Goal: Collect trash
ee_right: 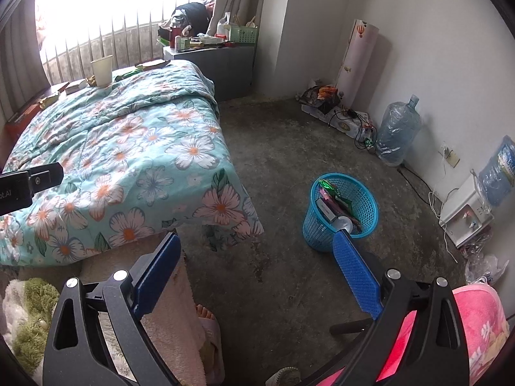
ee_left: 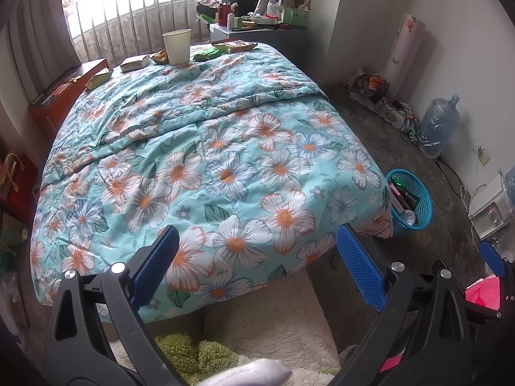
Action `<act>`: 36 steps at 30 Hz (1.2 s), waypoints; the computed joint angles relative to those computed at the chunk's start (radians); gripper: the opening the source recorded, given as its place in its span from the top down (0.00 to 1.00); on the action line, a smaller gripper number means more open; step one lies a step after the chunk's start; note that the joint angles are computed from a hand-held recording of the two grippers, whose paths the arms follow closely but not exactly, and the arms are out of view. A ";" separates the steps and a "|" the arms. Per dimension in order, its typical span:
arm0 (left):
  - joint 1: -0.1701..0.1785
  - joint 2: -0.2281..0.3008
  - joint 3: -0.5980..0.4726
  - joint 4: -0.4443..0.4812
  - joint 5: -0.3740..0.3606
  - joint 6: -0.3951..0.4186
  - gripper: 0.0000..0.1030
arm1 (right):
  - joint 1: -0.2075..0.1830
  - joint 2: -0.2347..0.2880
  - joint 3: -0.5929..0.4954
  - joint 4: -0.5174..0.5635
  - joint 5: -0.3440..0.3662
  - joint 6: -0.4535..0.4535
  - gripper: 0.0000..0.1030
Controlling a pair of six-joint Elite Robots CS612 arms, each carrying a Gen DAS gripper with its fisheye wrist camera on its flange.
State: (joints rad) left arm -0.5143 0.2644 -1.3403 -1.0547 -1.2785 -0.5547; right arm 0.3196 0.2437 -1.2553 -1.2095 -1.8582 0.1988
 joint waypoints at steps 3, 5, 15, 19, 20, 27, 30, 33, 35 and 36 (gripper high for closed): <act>0.000 -0.002 0.005 0.002 -0.003 0.003 0.09 | -0.003 -0.001 -0.001 -0.002 0.015 0.008 0.10; 0.000 -0.002 0.006 0.001 -0.003 0.002 0.09 | -0.004 -0.002 -0.002 -0.003 0.019 0.012 0.10; 0.000 -0.004 0.009 0.004 -0.007 0.001 0.09 | -0.008 -0.001 -0.011 -0.020 0.030 0.023 0.10; 0.000 -0.003 0.008 0.004 -0.006 0.003 0.09 | -0.008 -0.002 -0.011 -0.025 0.034 0.024 0.10; 0.000 -0.003 0.008 0.003 -0.006 0.003 0.09 | -0.008 -0.002 -0.011 -0.025 0.034 0.024 0.10; 0.001 -0.003 0.007 0.005 -0.009 0.000 0.09 | -0.007 -0.005 -0.007 -0.024 0.036 0.019 0.10; 0.001 0.000 0.005 0.003 -0.014 0.000 0.09 | -0.006 -0.008 -0.003 -0.025 0.036 0.014 0.10; 0.002 0.001 0.004 0.001 -0.015 0.000 0.09 | -0.006 -0.011 0.003 -0.029 0.037 0.009 0.10; 0.002 0.000 0.005 0.000 -0.016 -0.001 0.09 | -0.005 -0.012 0.004 -0.029 0.036 0.009 0.10; 0.002 0.001 0.004 0.000 -0.016 -0.002 0.09 | -0.005 -0.012 0.004 -0.030 0.035 0.009 0.10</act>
State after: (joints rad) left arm -0.5125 0.2657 -1.3366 -1.0549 -1.2949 -0.5565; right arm 0.3142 0.2321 -1.2509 -1.2398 -1.8229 0.2077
